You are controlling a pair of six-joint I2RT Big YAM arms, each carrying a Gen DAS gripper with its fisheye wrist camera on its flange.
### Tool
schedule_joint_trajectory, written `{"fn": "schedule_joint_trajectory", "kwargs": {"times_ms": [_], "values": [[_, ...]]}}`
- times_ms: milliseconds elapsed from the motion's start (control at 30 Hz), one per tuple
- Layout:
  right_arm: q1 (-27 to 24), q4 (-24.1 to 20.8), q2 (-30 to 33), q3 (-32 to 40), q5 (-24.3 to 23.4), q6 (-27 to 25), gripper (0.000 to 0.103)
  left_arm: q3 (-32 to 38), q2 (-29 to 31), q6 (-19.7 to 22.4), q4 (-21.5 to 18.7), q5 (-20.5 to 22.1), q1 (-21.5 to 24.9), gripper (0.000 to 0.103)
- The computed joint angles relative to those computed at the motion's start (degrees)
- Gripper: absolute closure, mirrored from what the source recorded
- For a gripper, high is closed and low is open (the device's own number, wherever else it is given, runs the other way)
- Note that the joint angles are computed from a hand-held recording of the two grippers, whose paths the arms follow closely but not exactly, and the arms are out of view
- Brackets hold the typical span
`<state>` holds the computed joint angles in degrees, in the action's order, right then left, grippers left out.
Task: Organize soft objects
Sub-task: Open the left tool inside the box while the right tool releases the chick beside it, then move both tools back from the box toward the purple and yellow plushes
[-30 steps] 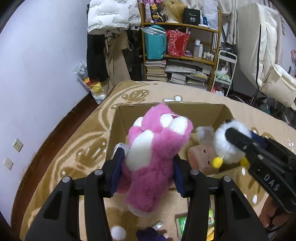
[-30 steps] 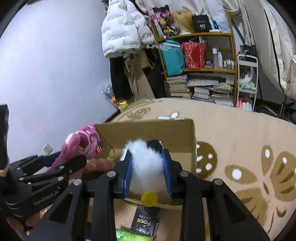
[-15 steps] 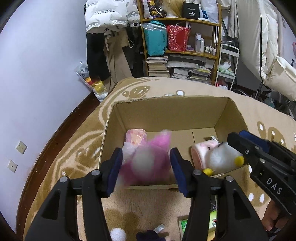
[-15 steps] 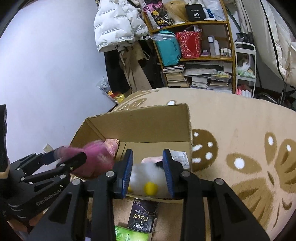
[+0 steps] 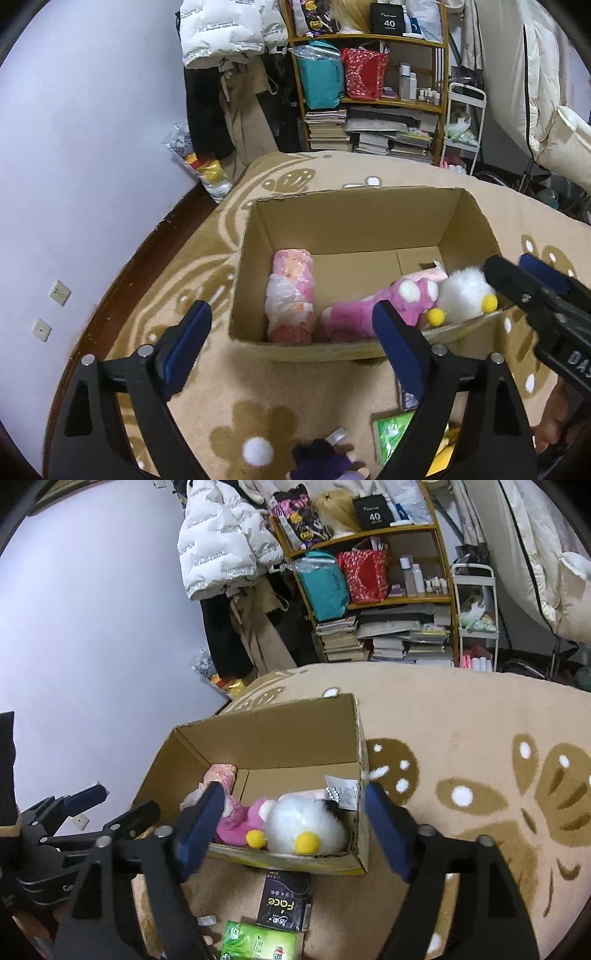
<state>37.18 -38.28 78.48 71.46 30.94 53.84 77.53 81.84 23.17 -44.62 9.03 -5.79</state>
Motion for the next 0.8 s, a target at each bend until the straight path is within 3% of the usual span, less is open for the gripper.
{"fn": "schedule_joint_trajectory", "kwargs": {"times_ms": [200, 500, 800], "values": [[1.5, -3.0, -1.9, 0.3, 1.0, 2.9, 0.000, 0.0, -1.8, 0.5, -2.4, -0.1, 2.0, 0.007], [4.0, -9.6, -3.3, 1.5, 2.9, 6.8, 0.000, 0.9, -3.3, -0.4, -8.2, 1.3, 5.6, 0.004], [7.9, -19.8, -1.5, 6.0, 2.4, 10.4, 0.000, -0.2, -5.1, 0.5, -13.3, 2.9, 7.2, 0.004]]}}
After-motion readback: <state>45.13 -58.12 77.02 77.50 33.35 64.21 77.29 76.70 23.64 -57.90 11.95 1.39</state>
